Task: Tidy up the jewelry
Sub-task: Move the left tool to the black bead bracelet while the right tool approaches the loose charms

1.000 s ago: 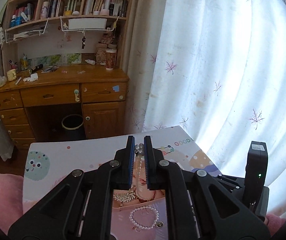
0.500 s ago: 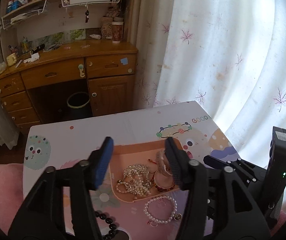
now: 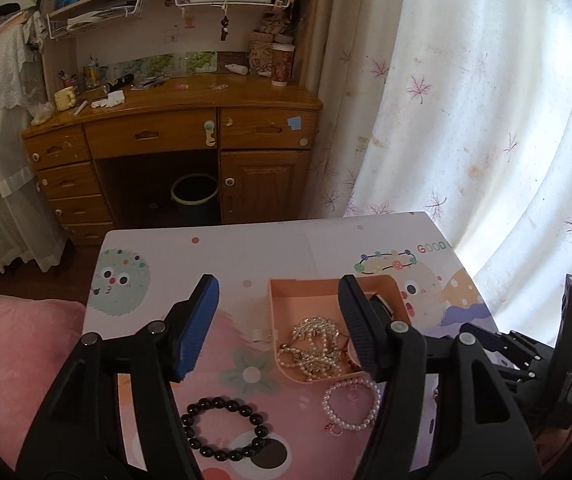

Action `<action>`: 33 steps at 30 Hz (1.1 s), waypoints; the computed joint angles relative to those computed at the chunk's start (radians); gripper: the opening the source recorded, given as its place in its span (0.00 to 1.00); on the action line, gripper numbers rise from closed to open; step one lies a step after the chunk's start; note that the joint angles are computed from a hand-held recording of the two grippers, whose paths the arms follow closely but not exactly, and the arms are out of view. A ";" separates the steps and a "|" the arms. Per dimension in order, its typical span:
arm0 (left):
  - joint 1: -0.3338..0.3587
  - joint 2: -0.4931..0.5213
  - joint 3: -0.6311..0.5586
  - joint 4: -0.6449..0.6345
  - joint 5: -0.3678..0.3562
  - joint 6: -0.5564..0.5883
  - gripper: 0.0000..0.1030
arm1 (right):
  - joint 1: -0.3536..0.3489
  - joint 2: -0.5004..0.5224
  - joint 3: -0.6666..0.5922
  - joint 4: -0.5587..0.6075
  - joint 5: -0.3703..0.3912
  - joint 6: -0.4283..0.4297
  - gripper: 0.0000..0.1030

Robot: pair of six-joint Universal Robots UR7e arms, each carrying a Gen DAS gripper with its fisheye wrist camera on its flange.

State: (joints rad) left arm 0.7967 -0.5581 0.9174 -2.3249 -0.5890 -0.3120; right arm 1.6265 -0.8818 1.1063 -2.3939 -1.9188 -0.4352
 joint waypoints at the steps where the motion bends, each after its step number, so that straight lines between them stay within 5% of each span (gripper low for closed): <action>1: -0.004 -0.013 0.018 0.015 0.016 -0.018 0.58 | -0.004 -0.009 0.004 0.009 -0.003 0.007 0.47; 12: -0.037 -0.142 0.184 0.327 0.081 -0.405 0.59 | -0.040 -0.121 0.084 0.187 -0.053 0.060 0.47; 21: -0.035 -0.194 0.263 0.497 -0.010 -0.685 0.59 | -0.067 -0.184 0.173 0.230 -0.120 0.104 0.47; 28: -0.014 -0.215 0.347 0.548 -0.038 -0.855 0.59 | -0.085 -0.202 0.264 0.090 -0.157 0.061 0.47; 33: 0.010 -0.210 0.400 0.473 -0.094 -0.833 0.59 | -0.080 -0.176 0.317 -0.062 -0.227 -0.090 0.47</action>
State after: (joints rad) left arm 0.8070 -0.7680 1.3171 -1.8515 -0.6832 -1.1446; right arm 1.5466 -1.0576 1.4237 -2.4559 -2.1457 -0.5253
